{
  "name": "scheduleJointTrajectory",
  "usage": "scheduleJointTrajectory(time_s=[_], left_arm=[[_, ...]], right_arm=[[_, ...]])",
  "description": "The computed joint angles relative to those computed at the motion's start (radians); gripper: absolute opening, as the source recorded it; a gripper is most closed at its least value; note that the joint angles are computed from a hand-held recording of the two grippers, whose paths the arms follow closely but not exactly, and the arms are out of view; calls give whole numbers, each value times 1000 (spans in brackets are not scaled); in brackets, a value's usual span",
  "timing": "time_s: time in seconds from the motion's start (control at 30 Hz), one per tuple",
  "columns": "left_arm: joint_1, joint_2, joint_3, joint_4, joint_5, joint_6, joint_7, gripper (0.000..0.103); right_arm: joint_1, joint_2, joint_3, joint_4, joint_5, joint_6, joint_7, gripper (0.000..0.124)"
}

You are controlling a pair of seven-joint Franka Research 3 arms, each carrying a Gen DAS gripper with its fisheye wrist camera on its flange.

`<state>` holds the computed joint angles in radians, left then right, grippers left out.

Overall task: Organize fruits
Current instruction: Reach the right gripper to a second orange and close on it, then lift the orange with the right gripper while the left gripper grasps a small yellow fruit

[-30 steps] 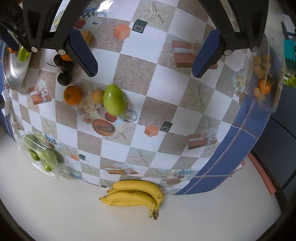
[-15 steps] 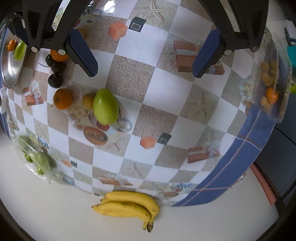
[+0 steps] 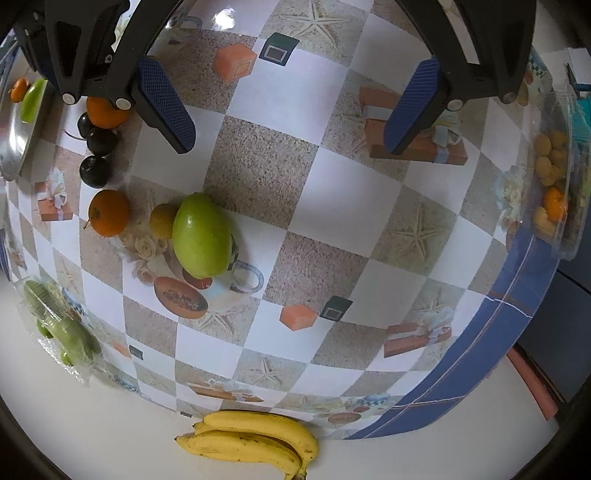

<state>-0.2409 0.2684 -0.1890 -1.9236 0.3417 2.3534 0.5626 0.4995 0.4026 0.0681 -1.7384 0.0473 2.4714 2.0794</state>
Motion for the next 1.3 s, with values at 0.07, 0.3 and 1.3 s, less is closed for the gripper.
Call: scheduleJointTrajectory(time_s=[0.07, 0.3, 1.3], left_arm=[[2, -3, 0, -5, -6, 10, 0, 103], [6, -11, -1, -10, -14, 23, 5, 103], [31, 1, -57, -16, -252, 132, 172, 100]], right_arm=[[1, 1, 1, 1, 2, 4, -1, 76], [-4, 9, 10, 7, 32, -2, -14, 53], [-43, -123, -3, -119, 68, 51, -10, 38]])
